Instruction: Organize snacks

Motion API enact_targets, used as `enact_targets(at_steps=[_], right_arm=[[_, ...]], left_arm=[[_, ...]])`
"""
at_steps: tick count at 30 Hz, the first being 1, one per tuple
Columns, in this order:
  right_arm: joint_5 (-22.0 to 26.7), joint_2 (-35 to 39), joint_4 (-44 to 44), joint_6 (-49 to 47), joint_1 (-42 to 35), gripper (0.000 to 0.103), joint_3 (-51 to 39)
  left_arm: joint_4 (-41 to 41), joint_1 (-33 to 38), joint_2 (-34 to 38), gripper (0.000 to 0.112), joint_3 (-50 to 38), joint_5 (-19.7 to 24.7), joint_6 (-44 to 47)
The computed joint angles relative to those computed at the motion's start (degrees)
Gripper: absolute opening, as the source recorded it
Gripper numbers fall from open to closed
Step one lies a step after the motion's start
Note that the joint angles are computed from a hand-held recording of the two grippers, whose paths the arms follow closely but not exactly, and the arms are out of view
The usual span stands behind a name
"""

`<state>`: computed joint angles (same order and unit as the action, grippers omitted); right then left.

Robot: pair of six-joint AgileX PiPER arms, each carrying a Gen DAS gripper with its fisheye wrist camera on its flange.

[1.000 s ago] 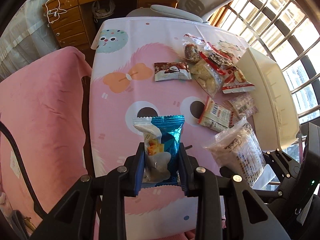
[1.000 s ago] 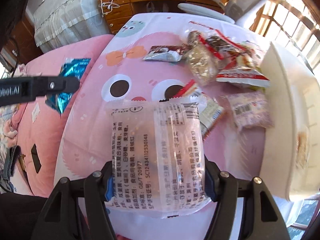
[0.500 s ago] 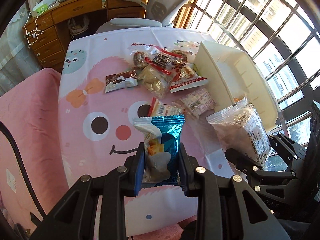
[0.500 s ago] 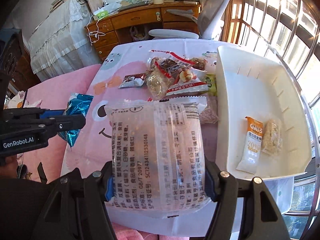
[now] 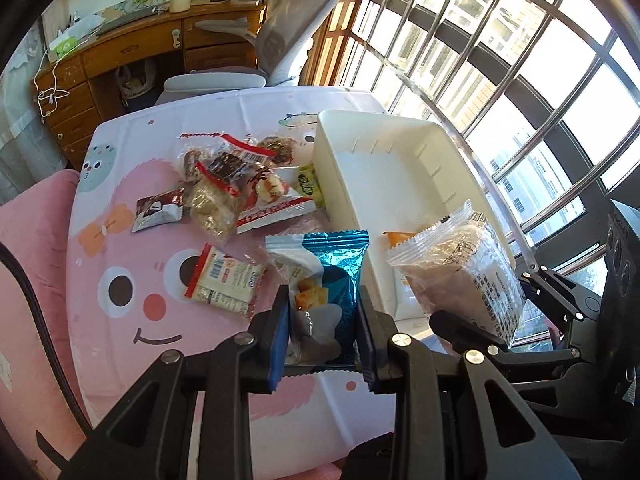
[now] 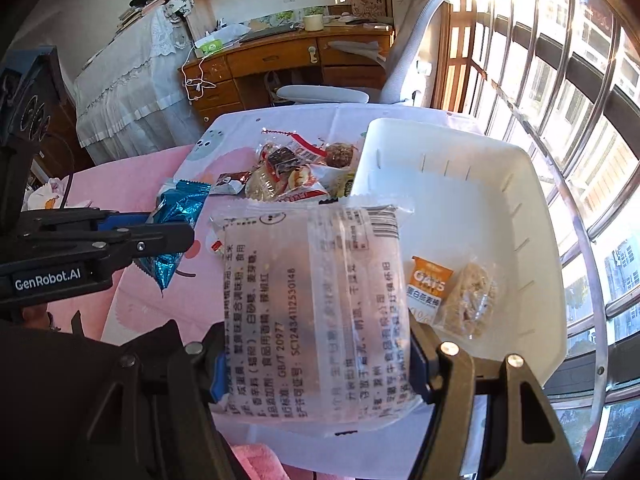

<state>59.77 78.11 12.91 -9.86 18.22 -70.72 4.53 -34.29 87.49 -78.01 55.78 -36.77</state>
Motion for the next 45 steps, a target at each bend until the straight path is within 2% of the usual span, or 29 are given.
enact_targets(at_steps=[5,11,21,22,23,25,35,45], right_arm=[[1.66,0.77,4.01,-10.24,-7.9,0.067,-0.82],[2.88,3.03,7.42,-19.6,-16.37,0.068,-2.6],[4.45,7.57,8.87,-25.63,-26.03,0.069,-6.41],[5.04,8.6,8.98,-25.45,-26.81,0.07,-7.21],[5.97,9.68,8.78,-25.02,-27.46,0.072,-8.17],[7.53,11.57,8.28,-24.05,-28.26,0.074,-9.57],[8.57,12.86,9.82,-24.73,-29.48,0.074,-9.33],[8.85,11.44,10.31,-22.7,-25.12,0.074,-6.84]], left_arm=[[2.79,-4.26,5.88,0.028,-6.62,0.1,-4.51],[3.56,-7.26,13.97,0.028,-16.19,0.76,-5.67],[1.3,-8.93,25.86,0.029,-32.18,3.94,-3.25],[0.93,-8.98,27.04,0.036,-33.93,4.8,-2.76],[0.94,-9.07,28.03,0.053,-35.48,5.96,-2.59],[1.72,-9.49,29.79,0.075,-38.1,8.3,-3.0],[2.91,-9.86,29.23,0.08,-37.06,10.55,-6.02],[5.57,-9.73,19.51,0.08,-22.09,7.25,-11.73]])
